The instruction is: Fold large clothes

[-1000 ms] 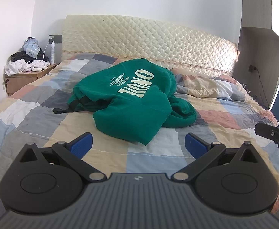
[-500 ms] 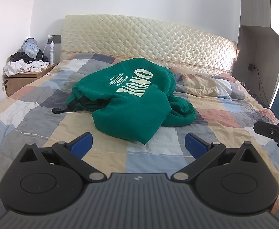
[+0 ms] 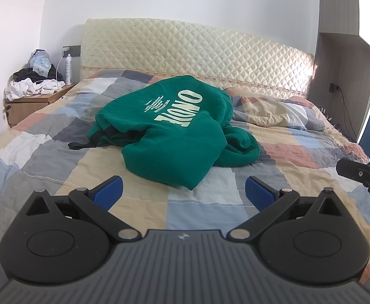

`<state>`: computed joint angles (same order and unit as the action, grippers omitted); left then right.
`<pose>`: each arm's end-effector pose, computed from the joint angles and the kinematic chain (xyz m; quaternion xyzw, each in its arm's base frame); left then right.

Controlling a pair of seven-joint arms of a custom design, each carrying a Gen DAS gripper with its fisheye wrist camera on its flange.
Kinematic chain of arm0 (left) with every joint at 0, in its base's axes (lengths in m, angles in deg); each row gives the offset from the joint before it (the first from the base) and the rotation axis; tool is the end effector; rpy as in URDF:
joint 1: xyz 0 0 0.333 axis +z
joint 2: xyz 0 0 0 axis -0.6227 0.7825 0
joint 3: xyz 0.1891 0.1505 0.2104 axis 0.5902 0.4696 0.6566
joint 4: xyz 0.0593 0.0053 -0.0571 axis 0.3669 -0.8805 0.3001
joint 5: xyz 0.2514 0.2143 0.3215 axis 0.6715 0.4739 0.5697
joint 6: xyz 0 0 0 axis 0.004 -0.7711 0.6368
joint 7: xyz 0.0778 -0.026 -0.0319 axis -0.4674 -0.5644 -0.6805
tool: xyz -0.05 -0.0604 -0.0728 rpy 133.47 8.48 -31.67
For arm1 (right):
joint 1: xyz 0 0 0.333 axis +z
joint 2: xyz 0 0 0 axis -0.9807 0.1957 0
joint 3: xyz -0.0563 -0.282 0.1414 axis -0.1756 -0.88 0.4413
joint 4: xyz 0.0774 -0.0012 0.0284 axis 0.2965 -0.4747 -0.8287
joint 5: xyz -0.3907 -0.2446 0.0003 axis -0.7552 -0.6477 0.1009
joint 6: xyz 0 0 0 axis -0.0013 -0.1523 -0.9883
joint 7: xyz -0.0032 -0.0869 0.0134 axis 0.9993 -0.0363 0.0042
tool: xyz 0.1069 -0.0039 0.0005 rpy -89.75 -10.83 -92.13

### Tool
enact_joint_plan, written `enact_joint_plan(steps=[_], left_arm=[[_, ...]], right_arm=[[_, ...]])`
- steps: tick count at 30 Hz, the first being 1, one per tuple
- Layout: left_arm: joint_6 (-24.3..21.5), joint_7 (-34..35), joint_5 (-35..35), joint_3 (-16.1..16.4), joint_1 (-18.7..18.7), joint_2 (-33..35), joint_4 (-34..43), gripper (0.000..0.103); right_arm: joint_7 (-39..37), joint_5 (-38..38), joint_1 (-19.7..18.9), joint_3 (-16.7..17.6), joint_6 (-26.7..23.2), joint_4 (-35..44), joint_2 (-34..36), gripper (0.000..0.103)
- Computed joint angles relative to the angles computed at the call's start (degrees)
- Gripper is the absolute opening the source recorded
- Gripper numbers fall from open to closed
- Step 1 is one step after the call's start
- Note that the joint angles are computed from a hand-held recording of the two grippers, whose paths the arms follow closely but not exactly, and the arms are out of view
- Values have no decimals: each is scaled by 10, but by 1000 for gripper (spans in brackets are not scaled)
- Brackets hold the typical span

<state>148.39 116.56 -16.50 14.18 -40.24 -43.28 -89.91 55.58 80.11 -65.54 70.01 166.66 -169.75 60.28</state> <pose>0.7024 -0.0928 0.6350 -0.4901 0.6791 -0.4763 0.2677 0.5742 0.0548 0.5049 -0.4826 0.6248 -0.4425 0.4253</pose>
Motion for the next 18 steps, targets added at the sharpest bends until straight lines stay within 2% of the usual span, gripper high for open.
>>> enact_joint_plan(steps=[18], left_arm=[[8,2,-2,-2,-2,4,-10,103]], right_arm=[[18,-4,-1,-1,5,3,8,103]])
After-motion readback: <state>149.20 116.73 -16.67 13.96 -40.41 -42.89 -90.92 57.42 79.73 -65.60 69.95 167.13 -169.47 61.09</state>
